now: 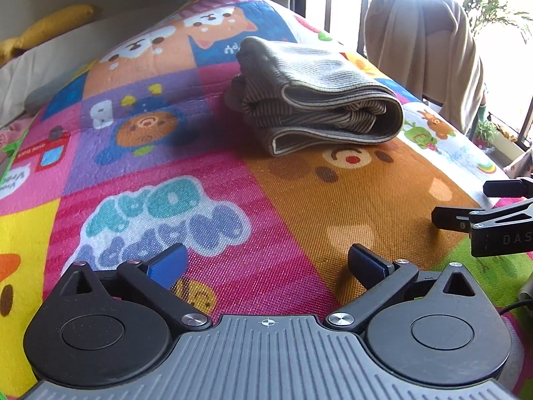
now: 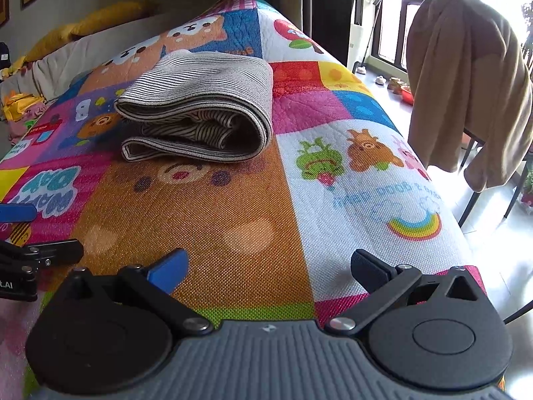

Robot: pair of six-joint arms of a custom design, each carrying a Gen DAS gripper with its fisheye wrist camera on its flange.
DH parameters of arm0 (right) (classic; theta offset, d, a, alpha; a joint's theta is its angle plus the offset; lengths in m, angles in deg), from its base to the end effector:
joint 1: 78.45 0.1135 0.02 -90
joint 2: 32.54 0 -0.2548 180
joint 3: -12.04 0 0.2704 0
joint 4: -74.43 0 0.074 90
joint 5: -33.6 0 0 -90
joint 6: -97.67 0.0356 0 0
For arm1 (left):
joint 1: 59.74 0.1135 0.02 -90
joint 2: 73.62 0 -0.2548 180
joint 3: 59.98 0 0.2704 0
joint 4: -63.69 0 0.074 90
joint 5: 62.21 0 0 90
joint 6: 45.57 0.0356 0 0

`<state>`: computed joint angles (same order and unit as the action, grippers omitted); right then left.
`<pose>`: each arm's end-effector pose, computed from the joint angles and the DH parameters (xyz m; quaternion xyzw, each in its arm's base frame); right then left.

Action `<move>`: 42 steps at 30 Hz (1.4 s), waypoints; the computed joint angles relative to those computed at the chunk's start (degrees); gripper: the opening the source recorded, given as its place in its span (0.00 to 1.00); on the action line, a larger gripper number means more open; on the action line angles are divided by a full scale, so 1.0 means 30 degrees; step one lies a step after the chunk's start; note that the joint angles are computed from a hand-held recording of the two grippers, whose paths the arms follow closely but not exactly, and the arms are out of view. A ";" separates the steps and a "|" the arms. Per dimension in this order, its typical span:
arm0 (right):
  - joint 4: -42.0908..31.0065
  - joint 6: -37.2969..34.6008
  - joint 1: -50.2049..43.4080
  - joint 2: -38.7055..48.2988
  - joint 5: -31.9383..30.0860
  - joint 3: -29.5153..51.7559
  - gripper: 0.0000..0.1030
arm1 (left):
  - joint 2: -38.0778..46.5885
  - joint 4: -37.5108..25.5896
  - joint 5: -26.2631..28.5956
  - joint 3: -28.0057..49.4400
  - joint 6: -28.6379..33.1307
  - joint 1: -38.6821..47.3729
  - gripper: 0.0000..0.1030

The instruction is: Fold clothes

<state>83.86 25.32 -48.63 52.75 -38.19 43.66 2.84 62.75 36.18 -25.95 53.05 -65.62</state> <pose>0.2107 0.1080 0.0744 -0.0353 0.9111 0.0211 0.4101 0.2375 -0.0297 0.1038 0.1443 0.9049 -0.0577 0.3962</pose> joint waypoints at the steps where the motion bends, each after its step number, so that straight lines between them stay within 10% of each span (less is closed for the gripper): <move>1: 0.0009 0.0019 0.0017 0.0011 0.0022 -0.0002 1.00 | 0.0011 0.0023 0.0007 -0.0007 -0.0003 0.0001 1.00; 42: 0.0213 -0.0200 -0.0234 0.0134 -0.0204 0.0025 1.00 | 0.0032 0.0125 -0.0058 -0.0067 -0.0111 -0.0106 1.00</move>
<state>84.50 24.72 -49.33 53.15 -38.81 43.74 2.93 63.12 36.01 -26.15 52.72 -65.93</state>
